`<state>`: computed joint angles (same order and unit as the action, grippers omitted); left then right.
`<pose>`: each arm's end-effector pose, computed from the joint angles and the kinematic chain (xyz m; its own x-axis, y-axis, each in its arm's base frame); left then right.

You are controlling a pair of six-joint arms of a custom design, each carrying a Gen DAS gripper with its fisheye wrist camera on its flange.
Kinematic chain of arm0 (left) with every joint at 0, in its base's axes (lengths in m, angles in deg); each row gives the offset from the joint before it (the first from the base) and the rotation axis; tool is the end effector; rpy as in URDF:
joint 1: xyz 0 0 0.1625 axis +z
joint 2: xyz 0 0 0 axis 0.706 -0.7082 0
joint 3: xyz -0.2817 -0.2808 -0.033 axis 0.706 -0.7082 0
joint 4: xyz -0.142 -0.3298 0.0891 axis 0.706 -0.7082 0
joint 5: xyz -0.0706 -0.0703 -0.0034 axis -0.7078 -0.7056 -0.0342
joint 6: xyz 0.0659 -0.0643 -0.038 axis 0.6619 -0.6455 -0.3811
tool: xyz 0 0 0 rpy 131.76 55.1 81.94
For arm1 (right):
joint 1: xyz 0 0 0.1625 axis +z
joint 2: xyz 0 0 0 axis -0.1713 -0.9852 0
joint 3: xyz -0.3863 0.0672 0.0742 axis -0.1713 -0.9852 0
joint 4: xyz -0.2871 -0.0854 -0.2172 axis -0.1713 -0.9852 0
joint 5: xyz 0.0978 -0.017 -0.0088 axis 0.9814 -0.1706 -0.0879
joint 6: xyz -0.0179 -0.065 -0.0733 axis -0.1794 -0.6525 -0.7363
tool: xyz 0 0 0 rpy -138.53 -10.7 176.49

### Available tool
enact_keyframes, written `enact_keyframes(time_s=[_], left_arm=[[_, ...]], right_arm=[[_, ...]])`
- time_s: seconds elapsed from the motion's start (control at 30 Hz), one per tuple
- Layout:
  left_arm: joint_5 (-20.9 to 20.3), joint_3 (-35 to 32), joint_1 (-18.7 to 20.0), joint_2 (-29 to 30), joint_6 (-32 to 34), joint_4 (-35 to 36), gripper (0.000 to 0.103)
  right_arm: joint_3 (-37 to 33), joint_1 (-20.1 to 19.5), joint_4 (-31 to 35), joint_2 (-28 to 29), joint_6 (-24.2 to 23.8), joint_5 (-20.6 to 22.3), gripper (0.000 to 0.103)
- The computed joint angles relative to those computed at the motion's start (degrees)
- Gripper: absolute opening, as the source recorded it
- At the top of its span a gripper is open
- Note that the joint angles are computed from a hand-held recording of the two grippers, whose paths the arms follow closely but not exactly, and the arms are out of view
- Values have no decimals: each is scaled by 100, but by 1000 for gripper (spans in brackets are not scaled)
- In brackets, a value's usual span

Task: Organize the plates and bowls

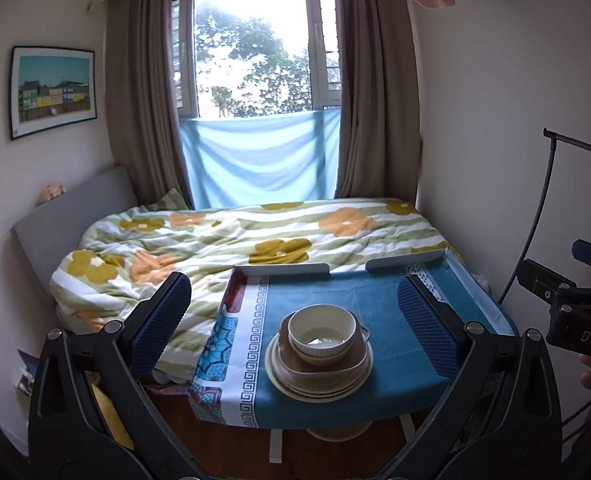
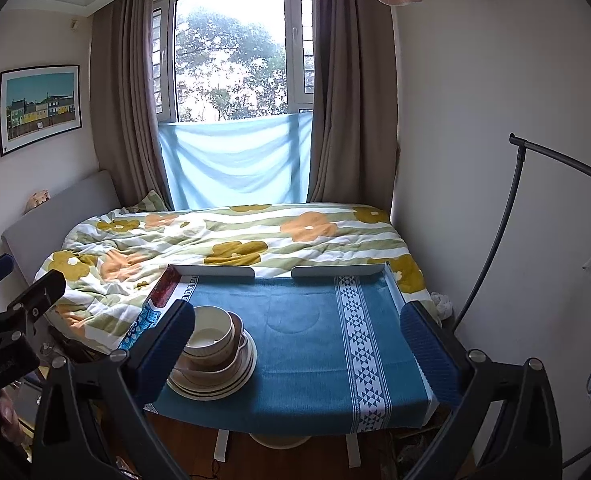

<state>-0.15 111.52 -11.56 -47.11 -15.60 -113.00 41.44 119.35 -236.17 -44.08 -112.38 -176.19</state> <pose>-0.3904 -0.5265 0.2155 -0.6632 0.0163 -0.7483 0.6962 0.3804 -0.6088 0.2746 -0.5624 0.3391 -0.7180 0.0156 0.6959 -0.5998 0.4932 -0.6300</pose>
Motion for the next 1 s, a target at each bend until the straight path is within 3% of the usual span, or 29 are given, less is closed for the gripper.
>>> enact_keyframes(time_s=[0.83,1.0], left_arm=[[38,78,29,-68,-193,209,103],[195,83,21,-32,-17,19,103]], right_arm=[[-72,2,115,72,4,-9,102],[-67,0,113,73,4,-5,102]])
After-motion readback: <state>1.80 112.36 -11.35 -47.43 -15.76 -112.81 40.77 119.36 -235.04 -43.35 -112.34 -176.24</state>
